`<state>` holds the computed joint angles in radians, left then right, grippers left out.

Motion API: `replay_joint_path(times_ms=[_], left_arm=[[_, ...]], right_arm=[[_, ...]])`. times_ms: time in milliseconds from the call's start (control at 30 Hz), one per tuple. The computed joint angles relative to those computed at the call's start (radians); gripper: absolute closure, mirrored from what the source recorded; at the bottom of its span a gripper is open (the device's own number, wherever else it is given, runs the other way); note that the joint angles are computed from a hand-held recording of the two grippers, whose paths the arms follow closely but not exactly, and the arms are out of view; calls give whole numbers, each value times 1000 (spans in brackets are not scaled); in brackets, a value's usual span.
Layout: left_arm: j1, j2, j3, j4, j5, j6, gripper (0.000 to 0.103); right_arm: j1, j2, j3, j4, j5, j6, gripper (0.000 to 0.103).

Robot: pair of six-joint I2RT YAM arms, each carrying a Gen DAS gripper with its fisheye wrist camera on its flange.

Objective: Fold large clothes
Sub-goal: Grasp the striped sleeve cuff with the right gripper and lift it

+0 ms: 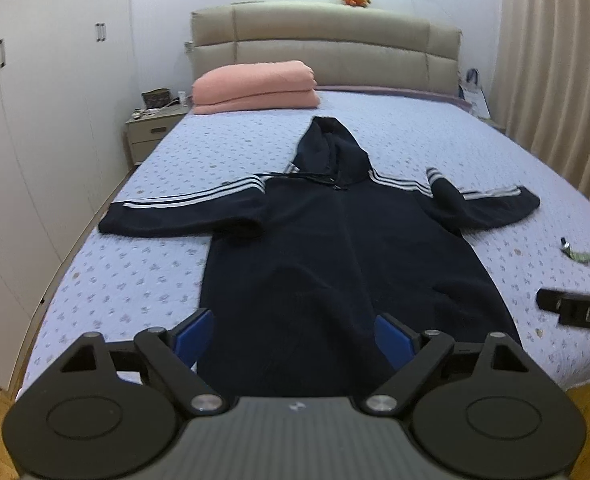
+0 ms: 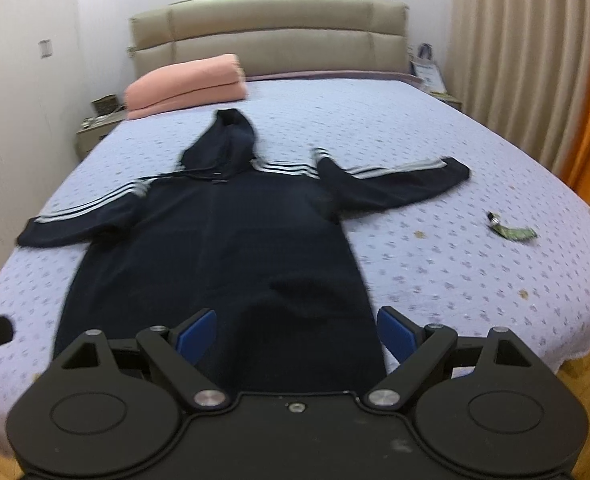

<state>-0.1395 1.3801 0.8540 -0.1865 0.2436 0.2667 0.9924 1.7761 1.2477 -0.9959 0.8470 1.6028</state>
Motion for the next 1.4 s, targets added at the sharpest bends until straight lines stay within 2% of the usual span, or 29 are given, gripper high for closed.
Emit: replay_joint_path(times_ms=[100,167,233,333,400,500,600,667,700,833,967,1033,1200,1267,1333,1367,1400], left_arm=[[-76,88,23,66,-55,-26,14],[-116,167,62,112,-68,-46,14],[-156,262,117,161,-87,-68,14],[-207,420,227,212,-105,-97,14],[-236,521,305,245,-121,-118,14],[-276,688,461,274,-146,-140,14],[-311,844,623,283,-170,-136,14],[-329,937,727,282,-185,-125,14],[-337,984,779,284,-190,-120,15],[-354,1126,945,272,-191,-138,15],[-364,1244,1108,224,-192,-158,15],[-367,1281,1155,219,-199,-160,15],[-357,1327,1208,192,-207,-164,15],[-353,1354,1251,153,-201,-164,15],[-353,1374,1278,133,-205,-159,15],[-353,1375,1276,131,-208,-156,16],[-355,1372,1267,136,-214,-155,16]], right_arm=[[-89,-111,-188,164,-12,-87,0],[-170,-188,-322,315,-14,-200,0],[-286,-257,-450,501,-37,-356,0],[-518,-300,-602,816,-114,-653,0],[-681,-255,-636,995,-165,-839,0],[-927,-104,-613,1264,-255,-1101,1],[-1134,54,-540,1485,-394,-1256,1],[-1254,173,-419,1504,-470,-1271,3],[-1303,231,-345,1484,-497,-1260,6],[-1467,463,-34,1366,-602,-1158,6],[-1546,663,246,1222,-667,-1057,5],[-1582,754,359,1195,-726,-1013,5],[-1592,921,580,1088,-706,-971,7],[-1575,943,595,1120,-683,-1004,27],[-1551,957,634,1086,-641,-1036,75],[-1543,957,640,1085,-619,-1057,87],[-1534,940,618,1101,-612,-1081,89]])
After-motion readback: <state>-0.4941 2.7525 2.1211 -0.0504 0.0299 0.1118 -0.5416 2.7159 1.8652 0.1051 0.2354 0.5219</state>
